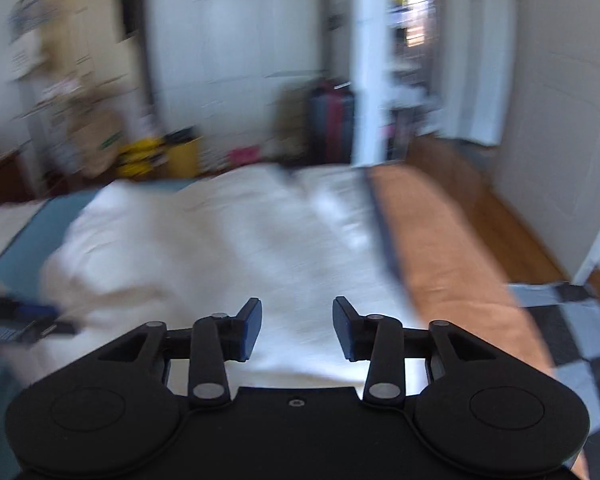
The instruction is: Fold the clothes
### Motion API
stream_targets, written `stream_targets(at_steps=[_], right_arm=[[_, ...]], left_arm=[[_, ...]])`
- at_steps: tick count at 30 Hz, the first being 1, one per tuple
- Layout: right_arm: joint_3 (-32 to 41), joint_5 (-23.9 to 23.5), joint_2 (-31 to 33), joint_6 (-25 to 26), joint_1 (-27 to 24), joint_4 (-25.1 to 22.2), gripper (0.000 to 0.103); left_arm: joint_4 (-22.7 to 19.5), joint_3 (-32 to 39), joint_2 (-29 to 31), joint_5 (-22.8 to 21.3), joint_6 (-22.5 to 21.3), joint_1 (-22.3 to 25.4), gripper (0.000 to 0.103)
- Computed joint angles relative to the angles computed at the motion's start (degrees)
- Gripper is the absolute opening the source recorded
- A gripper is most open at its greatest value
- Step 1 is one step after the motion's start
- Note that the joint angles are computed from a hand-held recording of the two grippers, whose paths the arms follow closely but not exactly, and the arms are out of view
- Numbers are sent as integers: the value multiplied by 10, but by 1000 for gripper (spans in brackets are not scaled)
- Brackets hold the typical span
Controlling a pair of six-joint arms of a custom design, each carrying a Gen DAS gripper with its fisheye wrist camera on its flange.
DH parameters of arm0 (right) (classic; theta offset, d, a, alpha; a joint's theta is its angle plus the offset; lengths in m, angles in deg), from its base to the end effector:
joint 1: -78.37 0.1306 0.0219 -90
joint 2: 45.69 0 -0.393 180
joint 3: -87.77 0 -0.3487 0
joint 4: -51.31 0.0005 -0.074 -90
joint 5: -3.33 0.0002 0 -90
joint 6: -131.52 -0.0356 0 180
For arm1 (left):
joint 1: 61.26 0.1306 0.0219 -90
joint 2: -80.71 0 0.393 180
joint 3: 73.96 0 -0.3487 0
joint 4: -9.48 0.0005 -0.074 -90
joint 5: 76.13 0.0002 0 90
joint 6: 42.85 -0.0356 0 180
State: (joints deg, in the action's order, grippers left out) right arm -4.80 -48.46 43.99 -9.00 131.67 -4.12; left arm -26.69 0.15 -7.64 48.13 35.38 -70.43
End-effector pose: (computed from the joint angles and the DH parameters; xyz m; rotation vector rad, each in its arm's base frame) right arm 0.2705 0.3253 0.4236 0.1739 2.2906 0.0329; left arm 0.4180 -0.0883 0.3349 0.6762 2.3217 -0.7235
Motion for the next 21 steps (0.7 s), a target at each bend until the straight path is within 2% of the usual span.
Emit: stream_targets(at_steps=[2, 3, 4, 6, 8, 11, 13, 16, 17, 20, 21], right_arm=[[-5, -99, 21, 77, -14, 69, 51], [4, -131, 39, 102, -19, 81, 51], [22, -151, 62, 117, -22, 75, 51], [48, -182, 98, 144, -43, 70, 51], [54, -166, 115, 140, -66, 74, 51], [40, -119, 113, 96, -97, 89, 51], [-1, -101, 83, 40, -120, 126, 50], [-79, -130, 27, -70, -155, 211, 42], [-93, -140, 17, -93, -163, 225, 40], [-87, -140, 20, -123, -167, 203, 39], [-80, -137, 25, -119, -167, 193, 39]], left_arm=[[2, 3, 7, -4, -6, -4, 65], [1, 3, 9, -17, -15, -9, 49], [-3, 3, 10, -36, -28, -15, 26], [-3, -4, 6, -59, -39, -24, 16], [17, -23, -14, -73, -37, -29, 14], [1, -37, -53, -95, -43, -31, 14], [-24, -42, -72, -76, -44, -21, 14], [-41, -52, -85, -77, -63, -21, 13], [-48, -54, -87, -81, -73, -23, 13], [-100, -52, -77, -91, -107, -38, 13], [-101, -60, -80, -100, -114, -45, 13]])
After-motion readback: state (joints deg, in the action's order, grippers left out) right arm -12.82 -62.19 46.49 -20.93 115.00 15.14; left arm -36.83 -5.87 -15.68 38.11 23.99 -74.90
